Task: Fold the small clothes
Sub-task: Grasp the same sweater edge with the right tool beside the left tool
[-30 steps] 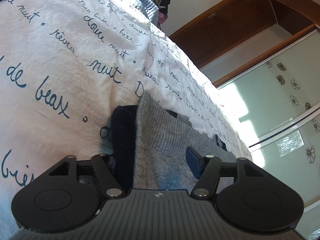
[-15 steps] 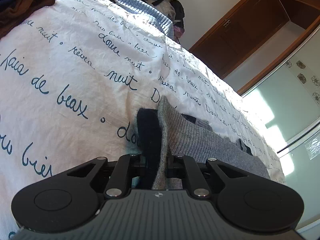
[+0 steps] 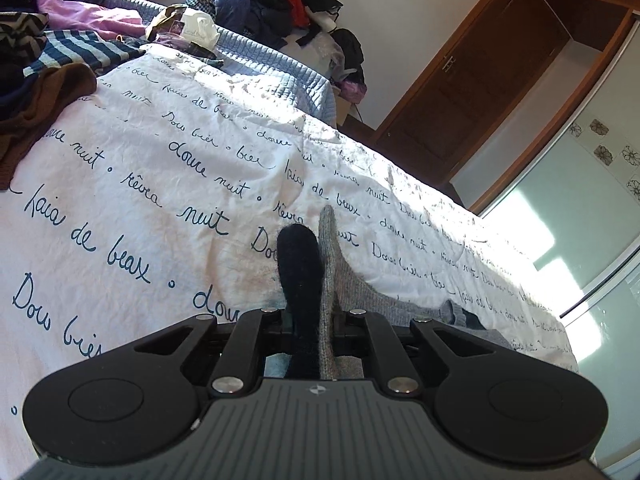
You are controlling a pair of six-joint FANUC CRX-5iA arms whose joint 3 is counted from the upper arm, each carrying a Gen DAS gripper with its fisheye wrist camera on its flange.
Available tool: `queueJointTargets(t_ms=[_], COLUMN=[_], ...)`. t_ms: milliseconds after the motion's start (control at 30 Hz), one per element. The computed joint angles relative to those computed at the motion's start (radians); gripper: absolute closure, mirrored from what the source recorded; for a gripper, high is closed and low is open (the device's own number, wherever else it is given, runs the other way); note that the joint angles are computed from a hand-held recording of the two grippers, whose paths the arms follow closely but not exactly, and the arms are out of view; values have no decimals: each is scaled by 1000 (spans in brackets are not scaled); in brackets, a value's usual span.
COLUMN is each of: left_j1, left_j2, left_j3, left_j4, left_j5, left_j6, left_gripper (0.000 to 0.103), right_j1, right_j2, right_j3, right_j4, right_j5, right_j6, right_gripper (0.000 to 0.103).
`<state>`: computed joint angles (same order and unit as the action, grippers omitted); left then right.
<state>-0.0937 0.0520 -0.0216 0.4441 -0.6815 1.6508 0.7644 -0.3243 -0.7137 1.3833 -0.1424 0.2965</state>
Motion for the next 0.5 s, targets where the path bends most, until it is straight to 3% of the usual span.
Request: queueJointTargets(t_ms=[133,367,400,500], left_j1=[-22,-91,-103,-134], left_j2=[5,28,35,56], left_j3=[41,154,173,223], left_j4=[-48,-191,-207,-238], left_j5=[-9,-27,-32,-46], left_j6=[100,221,235,271], left_gripper=[91,91,91,91], right_j1=[40,21,8,-53], right_j2=[-40,-105,-110,-145], right_j3=[23,42,35,-22], right_j4=[-339,-627,-629,-487], right_j5=[-13,-17,-3,47], right_j6=[156,266,254,126], right_gripper=[93,95,95,96])
